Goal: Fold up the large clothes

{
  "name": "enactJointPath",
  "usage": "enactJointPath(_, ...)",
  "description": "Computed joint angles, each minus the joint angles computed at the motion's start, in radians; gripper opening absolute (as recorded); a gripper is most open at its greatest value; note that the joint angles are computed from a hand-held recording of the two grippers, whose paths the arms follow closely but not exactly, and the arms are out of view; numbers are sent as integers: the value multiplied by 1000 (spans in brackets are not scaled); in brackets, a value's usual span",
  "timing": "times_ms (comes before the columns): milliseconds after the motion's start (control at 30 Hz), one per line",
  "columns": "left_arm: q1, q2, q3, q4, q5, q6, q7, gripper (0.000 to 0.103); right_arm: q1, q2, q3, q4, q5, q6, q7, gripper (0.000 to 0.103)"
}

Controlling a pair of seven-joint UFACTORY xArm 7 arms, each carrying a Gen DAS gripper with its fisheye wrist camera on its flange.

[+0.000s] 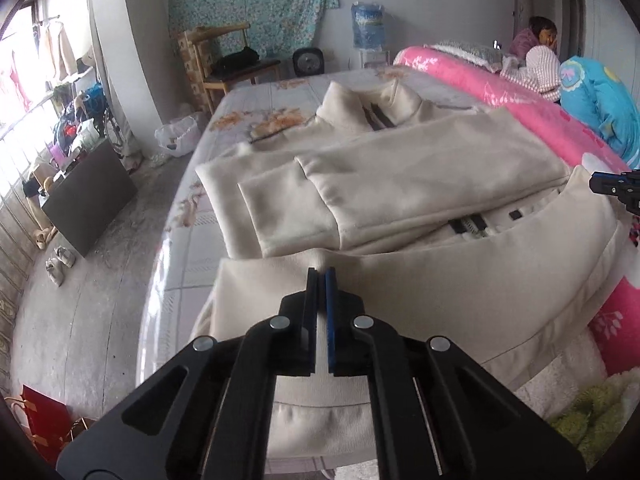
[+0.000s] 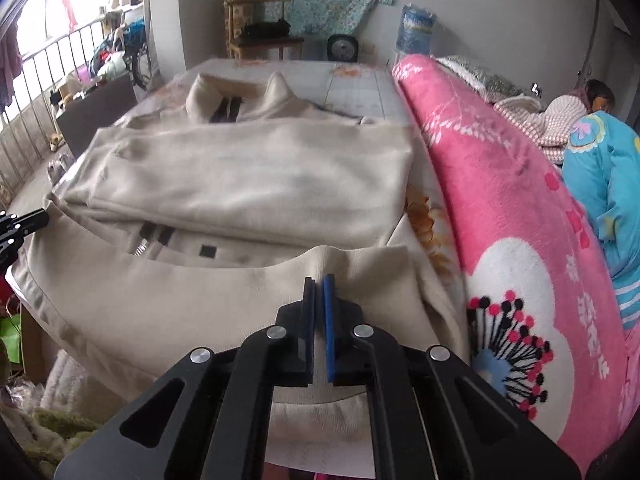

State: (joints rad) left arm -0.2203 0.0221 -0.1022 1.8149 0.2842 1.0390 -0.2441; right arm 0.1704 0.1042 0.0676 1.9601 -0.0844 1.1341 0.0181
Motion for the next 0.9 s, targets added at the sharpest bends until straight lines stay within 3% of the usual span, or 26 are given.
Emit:
enactJointPath(267,4,99,25,78,34,-37,-17,3,17,172,-17,172,-24,-30,39,4)
enactJointPath(533,-27,95,35,-22,125,-48,-27,3,38,195,-36,85,-86,-55,56,3)
enactJointPath(733,-42,112,33,0,169,-18,-30,3,34,180,-32,129,-66,-36,58,5)
enactJointPath(800,-42,116,34,10,161,-11,-28,3,16,129,-13,90,-6,-83,31,10)
enactJointPath(900,-44,116,36,10,163,-10,-28,3,-20,97,38,82,198,-66,-98,11)
